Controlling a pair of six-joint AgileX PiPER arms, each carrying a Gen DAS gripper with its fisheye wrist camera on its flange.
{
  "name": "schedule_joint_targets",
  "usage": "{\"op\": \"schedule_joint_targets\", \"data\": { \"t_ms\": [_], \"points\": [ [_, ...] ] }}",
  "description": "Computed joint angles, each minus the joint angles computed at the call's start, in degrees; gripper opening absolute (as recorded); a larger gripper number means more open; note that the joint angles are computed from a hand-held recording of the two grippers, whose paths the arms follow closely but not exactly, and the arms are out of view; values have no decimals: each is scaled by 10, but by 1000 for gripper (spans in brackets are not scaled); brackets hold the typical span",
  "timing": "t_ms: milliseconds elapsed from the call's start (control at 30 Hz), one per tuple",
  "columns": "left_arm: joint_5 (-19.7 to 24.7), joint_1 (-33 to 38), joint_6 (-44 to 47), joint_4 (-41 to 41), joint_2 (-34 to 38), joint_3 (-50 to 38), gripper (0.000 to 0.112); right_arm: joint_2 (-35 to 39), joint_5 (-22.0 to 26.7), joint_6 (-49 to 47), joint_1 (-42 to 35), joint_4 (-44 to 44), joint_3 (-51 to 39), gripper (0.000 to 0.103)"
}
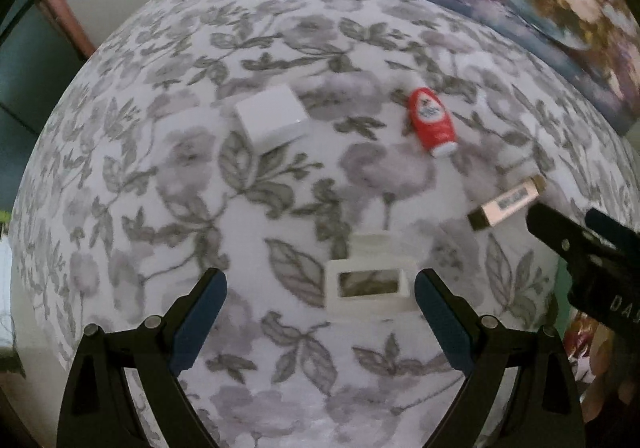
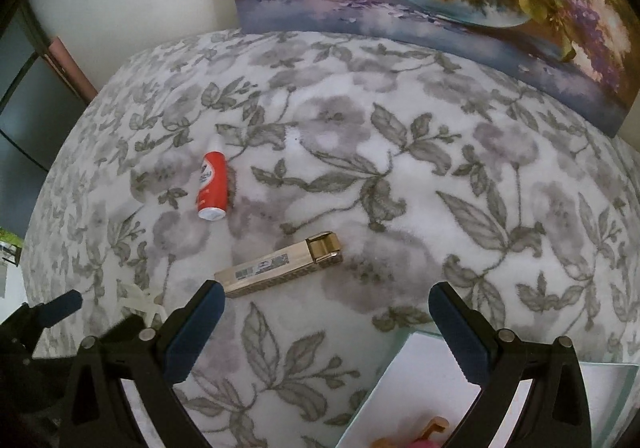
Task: Organize rigid objects
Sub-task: 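Move both tools back over the remaining items on the bed, then grasp the gold harmonica with the right tool while the left tool grasps the white clip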
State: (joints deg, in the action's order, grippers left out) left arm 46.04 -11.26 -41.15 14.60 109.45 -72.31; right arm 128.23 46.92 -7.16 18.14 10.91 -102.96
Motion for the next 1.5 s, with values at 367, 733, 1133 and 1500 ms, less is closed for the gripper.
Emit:
{"op": "schedule_joint_targets", "data": {
  "t_ms": [367,733,1133,1500],
  "points": [
    [-18,13,2,-11,28,10,95,19,25,-6,19,-14,-37,103],
    [-49,55,49,-63,23,31,68,59,52,-3,46,-53,-94,103],
    [-63,94,97,-90,7,42,52,94,61,24,78,-125,-130,103],
    [-69,95,91,-91,6,47,52,93,53,31,87,-148,-120,97]
  ]
}}
